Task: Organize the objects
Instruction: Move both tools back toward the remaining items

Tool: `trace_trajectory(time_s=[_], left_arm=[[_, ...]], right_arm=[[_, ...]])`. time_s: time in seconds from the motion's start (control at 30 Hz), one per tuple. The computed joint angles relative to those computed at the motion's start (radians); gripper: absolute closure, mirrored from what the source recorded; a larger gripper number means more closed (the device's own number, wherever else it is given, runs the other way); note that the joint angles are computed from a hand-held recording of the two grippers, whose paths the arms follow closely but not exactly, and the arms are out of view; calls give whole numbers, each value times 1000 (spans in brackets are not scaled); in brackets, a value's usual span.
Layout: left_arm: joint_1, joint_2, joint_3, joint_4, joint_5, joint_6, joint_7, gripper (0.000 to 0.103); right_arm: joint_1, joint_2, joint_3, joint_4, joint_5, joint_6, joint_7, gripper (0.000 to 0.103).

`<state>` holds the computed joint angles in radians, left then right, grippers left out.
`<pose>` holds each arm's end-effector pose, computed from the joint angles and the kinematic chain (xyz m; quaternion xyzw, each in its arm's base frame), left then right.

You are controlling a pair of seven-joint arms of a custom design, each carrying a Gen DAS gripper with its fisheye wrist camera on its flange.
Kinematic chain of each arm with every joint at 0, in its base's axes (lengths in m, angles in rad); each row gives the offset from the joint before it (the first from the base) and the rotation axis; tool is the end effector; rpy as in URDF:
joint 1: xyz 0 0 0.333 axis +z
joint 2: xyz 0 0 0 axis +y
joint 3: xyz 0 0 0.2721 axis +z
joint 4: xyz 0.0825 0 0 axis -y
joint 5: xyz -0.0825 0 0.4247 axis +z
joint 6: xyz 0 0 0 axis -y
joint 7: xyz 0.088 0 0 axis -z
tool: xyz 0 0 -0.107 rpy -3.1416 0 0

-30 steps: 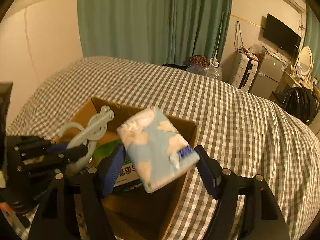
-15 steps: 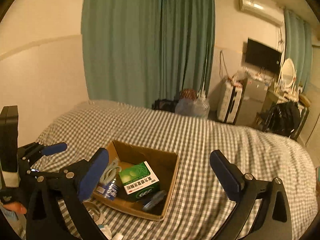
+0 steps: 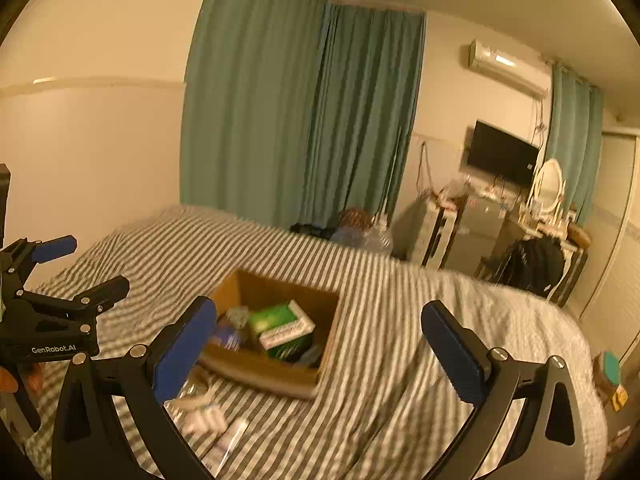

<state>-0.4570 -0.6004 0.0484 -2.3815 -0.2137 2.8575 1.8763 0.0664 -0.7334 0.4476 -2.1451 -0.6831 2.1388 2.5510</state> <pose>0.4492 -0.1778 0.6209 -0.4234 0.7444 -0.4388 0.2720 0.3715 0.2503 0.6970 -0.5050 0.6717 -0.4779 0.2556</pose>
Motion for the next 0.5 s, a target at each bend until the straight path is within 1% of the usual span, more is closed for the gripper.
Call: trace_trajectory(time_s=[0.07,0.13,0.23,0.27,0.3,0.37,0.43,0.5], left_arm=[[28,-3,-26,-58,14,8,-36,0],[49,18,-47,-100,33,2,-72,0],[111,64,-105,-124,123,-20,-108,0],[144,81,-135,-124,163,-23,-136,0],[162,102,-146,-113,187,-42,-159,0],[141,121,-114,-97,168,-67,-150,0],[134,129,-98,-93,148,-75,-145,0],[128,140,-84,-78,124,-100,-136,0]], right_arm=[[9,-9,11,-59,13,15,59,0],[24,8,15,-110,40,18,107,0],[68,62,-21,-153,100,32,117,1],[81,83,-33,-163,115,35,114,1],[91,104,-42,-173,125,37,114,1],[115,151,-68,-185,149,51,98,5],[144,206,-107,-181,189,73,60,17],[170,255,-146,-173,239,110,16,22]])
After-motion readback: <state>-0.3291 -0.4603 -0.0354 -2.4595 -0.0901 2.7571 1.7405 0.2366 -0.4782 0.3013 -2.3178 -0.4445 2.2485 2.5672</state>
